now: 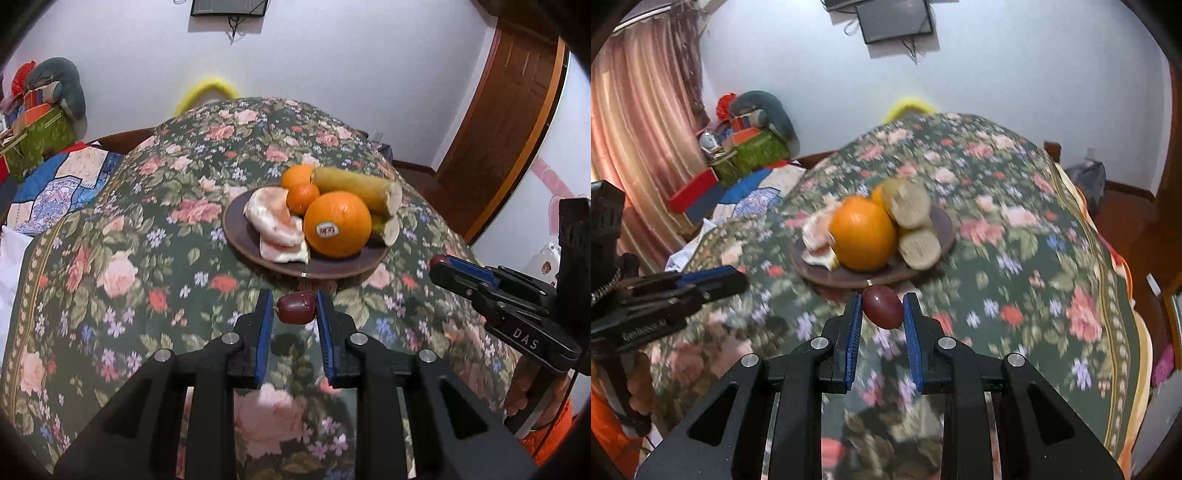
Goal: Organize fruits
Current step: 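Carry date with left gripper while right gripper carries date to the plate, then open both grippers over the plate and lift them away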
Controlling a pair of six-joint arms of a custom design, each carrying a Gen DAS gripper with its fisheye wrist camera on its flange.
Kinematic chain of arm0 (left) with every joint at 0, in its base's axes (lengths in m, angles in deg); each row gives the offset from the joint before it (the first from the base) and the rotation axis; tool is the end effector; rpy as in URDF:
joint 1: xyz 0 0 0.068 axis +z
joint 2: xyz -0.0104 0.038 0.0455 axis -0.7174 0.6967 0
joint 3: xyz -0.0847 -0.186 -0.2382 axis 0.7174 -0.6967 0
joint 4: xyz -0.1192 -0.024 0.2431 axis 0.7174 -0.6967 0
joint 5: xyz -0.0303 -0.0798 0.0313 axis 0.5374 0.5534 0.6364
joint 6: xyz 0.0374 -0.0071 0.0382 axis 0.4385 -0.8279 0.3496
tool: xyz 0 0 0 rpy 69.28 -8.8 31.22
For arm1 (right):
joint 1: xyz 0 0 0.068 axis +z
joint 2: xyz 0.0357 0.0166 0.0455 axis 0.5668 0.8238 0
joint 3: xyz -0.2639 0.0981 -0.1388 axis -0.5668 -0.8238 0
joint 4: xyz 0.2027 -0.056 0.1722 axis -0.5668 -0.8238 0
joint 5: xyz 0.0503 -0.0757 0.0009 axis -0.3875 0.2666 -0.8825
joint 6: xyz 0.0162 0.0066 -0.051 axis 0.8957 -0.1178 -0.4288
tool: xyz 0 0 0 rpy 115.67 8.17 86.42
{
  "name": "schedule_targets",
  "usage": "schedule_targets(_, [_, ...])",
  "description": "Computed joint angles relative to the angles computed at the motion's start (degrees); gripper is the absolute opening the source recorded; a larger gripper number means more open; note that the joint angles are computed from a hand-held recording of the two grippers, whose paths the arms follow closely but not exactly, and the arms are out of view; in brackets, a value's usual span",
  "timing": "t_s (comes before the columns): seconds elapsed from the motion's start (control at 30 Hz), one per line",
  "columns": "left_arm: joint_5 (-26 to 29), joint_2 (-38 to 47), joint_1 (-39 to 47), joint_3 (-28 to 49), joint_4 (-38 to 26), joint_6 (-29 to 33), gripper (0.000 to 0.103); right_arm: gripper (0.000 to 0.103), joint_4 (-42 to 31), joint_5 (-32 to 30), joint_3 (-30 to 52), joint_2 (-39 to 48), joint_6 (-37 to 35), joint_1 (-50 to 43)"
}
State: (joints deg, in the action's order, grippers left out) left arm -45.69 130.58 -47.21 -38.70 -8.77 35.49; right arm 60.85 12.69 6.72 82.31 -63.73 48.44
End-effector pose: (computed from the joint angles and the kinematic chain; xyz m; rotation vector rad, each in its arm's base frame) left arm 0.1793 -0.0149 0.1135 0.2108 2.3884 -0.3596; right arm 0.1362 0.0411 0.1419 -0.2863 2.3150 0.3988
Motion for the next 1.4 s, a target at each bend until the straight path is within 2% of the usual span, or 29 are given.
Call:
schedule_targets(0.27, [-0.6, 4.42, -1.41, 4.27, 1.71, -0.86, 0.023, 0.021, 8.69, 2.54, 3.57, 11.55, -0.07, 5.28])
schedule_targets(0.5, [-0.09, 13.54, -2.84, 9.4, 3.22, -0.4, 0.023, 0.021, 14.14, 2.69, 6.04, 22.61, -1.99, 7.11])
schedule_targets(0.67, [-0.53, 18.88, -4.05, 11.92, 3.83, 0.03, 0.023, 0.021, 16.1, 3.03, 6.82, 27.14, -3.21, 8.06])
schedule_targets(1.0, [0.46, 22.53, -4.13, 13.89, 4.31, -0.41, 0.023, 0.021, 17.51, 3.12, 7.1, 29.6, -3.64, 8.21])
schedule_targets(1.13, [0.98, 23.06, -3.81, 14.32, 3.9, -0.7, 0.028, 0.025, 17.61, 3.29, 7.22, 30.06, -3.59, 8.07])
schedule_targets(1.4, [0.22, 17.94, -2.99, 11.62, 4.15, -1.27, 0.029, 0.03, 16.78, 2.74, 6.29, 27.34, -3.27, 6.87])
